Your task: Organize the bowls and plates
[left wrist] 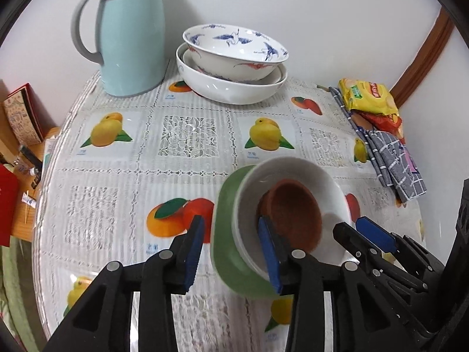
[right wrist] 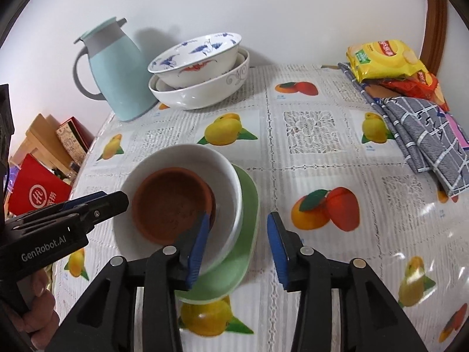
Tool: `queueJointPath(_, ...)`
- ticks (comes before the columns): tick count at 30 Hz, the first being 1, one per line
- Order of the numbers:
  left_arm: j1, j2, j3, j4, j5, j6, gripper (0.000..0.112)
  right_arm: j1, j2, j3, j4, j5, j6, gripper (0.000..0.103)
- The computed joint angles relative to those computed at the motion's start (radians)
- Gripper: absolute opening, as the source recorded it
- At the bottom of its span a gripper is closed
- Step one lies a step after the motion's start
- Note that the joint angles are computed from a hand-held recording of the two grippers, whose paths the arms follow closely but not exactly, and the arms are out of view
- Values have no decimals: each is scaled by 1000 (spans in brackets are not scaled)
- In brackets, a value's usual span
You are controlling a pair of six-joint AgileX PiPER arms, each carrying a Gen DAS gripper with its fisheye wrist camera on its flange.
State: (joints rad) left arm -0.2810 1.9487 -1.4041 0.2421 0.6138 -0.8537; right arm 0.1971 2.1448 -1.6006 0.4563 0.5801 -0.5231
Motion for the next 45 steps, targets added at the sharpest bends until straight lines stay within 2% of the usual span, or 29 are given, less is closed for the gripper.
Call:
queueJointPath(4, -55, -73, 59, 76, -11, -97, 43, -19, -99, 118, 46, -23, -68, 51)
queueJointPath(8, -148, -163, 118, 197, 0, -243, 49, -44, -251, 287, 73, -100, -134, 61)
queueJointPath(11, -233, -218, 146, 301, 23, -364, 56, -85, -371, 412, 133, -155, -210, 64)
queueJointPath(13, -290, -248, 160, 371, 44, -449, 61, -115, -444, 476, 135, -162, -240, 69)
queueJointPath(15, -359, -275, 172, 453, 68, -542, 67, -136, -507, 521, 72, -158, -205, 70)
queueJointPath(17, -429, -286, 167, 512, 116, -622, 68, -170, -566, 565, 83, -142, -221, 70)
queueJointPath(20, -514, -291, 150, 563, 187, -687, 70, -247, -657, 638, 208, -95, -359, 70)
queueJointPath(23, -601, -290, 134, 613, 269, -760, 73, -303, -741, 716, 249, -112, -415, 70)
queueJointPath(24, -619, -290, 132, 617, 281, -769, 79, -324, -761, 733, 268, -108, -441, 71)
queueJointPath(26, -664, -291, 136, 642, 316, -809, 90, -391, -806, 769, 324, -76, -505, 82)
queueJointPath(29, -720, -296, 143, 664, 362, -858, 92, -483, -861, 816, 428, -36, -630, 93)
queueJointPath(31, -750, -289, 128, 660, 406, -862, 92, -519, -888, 839, 447, -22, -679, 95)
queueJointPath(39, -837, -275, 78, 683, 517, -885, 92, -639, -973, 896, 495, 70, -799, 96)
queueJointPath(45, -870, -279, 66, 696, 557, -908, 92, -700, -993, 899, 500, 117, -818, 96)
